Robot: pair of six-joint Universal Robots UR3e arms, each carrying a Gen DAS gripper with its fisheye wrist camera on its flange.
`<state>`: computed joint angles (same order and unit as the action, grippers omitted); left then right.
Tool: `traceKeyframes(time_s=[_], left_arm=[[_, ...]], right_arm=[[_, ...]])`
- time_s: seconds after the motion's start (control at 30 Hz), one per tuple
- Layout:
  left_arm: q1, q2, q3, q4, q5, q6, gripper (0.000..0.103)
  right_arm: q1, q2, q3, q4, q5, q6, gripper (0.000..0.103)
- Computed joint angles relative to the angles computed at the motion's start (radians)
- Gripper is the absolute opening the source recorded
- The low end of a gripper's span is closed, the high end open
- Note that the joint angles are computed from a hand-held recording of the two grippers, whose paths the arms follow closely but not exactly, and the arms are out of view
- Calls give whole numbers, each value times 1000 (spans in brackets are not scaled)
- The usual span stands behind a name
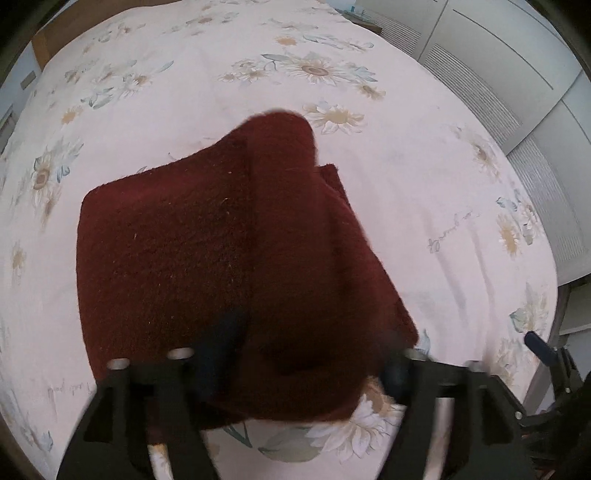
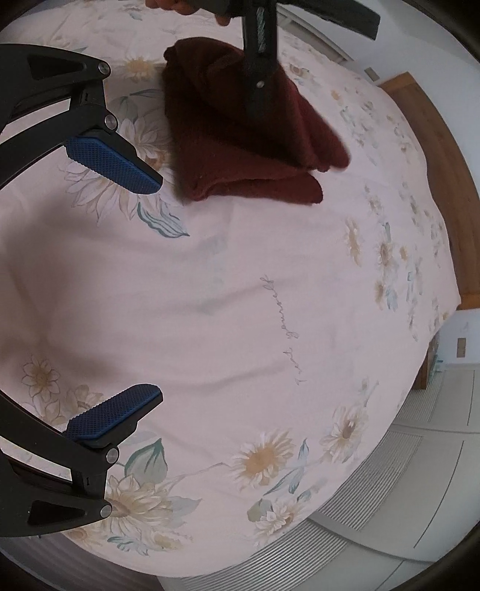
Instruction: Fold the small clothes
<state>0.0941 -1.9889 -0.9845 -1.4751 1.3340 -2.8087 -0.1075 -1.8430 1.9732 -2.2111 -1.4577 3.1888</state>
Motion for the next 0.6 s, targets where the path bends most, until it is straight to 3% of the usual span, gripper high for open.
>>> traceKeyframes(time_s=[0.03, 0.13, 0.2, 0.43, 0.6], left_arm=[[12, 12, 3, -13, -20, 9, 83], [40, 31, 61, -86, -63, 26, 87], [68, 38, 110, -137, -101, 41, 102], [177, 38, 246, -217, -135, 90, 102], [275, 84, 144, -158, -90, 123, 102]], right_arm=[[1, 0, -3, 2, 0, 0, 103], [13, 3, -25, 13, -5, 4, 103], [24, 9, -48, 21, -7, 8, 103], [125, 141, -261, 69, -30, 21, 103], [191, 338, -577, 200, -2, 38, 103]])
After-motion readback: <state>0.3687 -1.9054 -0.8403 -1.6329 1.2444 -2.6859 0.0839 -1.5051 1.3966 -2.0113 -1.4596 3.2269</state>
